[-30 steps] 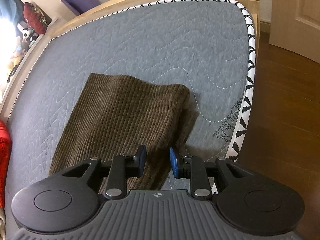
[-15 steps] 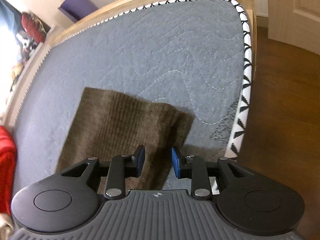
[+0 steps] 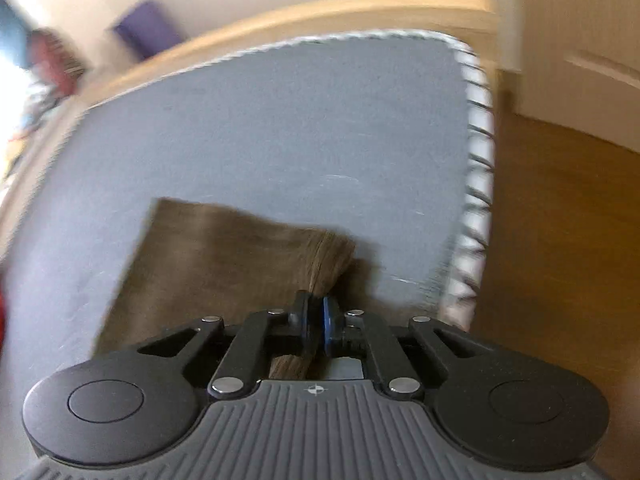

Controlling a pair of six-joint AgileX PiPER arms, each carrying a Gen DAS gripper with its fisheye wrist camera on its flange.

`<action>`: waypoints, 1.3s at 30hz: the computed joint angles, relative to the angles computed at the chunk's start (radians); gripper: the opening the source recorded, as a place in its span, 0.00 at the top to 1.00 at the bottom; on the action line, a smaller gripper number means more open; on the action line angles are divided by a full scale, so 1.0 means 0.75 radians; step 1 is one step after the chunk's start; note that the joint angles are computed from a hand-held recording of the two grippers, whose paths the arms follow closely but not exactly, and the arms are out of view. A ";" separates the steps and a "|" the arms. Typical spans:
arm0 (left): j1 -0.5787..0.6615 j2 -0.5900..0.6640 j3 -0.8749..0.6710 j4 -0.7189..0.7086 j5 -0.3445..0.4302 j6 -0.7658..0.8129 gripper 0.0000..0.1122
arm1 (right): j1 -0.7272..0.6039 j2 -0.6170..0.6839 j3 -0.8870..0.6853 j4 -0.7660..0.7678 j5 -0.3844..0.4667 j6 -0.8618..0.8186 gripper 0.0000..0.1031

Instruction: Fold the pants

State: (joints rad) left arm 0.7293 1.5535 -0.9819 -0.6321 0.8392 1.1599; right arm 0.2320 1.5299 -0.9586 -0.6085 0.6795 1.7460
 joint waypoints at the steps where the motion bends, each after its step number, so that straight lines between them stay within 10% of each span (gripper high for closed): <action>1: -0.032 -0.003 0.007 0.060 -0.029 -0.041 0.57 | -0.015 -0.013 0.018 0.016 0.006 0.039 0.76; 11: -0.044 -0.008 0.016 0.018 -0.026 -0.045 0.54 | -0.215 -0.055 0.209 0.319 -0.427 -0.089 0.58; 18: -0.038 -0.004 0.027 -0.001 -0.033 -0.031 0.52 | -0.238 0.015 0.165 0.297 -0.483 -0.122 0.56; 21: -0.038 -0.007 0.025 -0.001 -0.033 -0.030 0.51 | -0.219 0.055 0.110 0.254 -0.432 -0.157 0.82; 25: -0.037 0.000 0.018 -0.007 -0.025 -0.029 0.51 | -0.172 0.006 0.127 0.036 -0.415 0.125 0.87; 33: 0.036 0.031 -0.049 -0.046 0.073 -0.069 0.51 | 0.644 0.152 -0.484 -0.765 0.317 -0.075 0.88; 39: 0.158 0.110 -0.161 -0.108 0.177 -0.175 0.51 | 1.192 0.505 -0.955 -0.770 0.149 -0.672 0.87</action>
State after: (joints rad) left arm 0.8477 1.6361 -1.1027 -0.7133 0.9719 1.0285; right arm 1.1259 1.9086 -1.6748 -1.1860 0.7913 1.2419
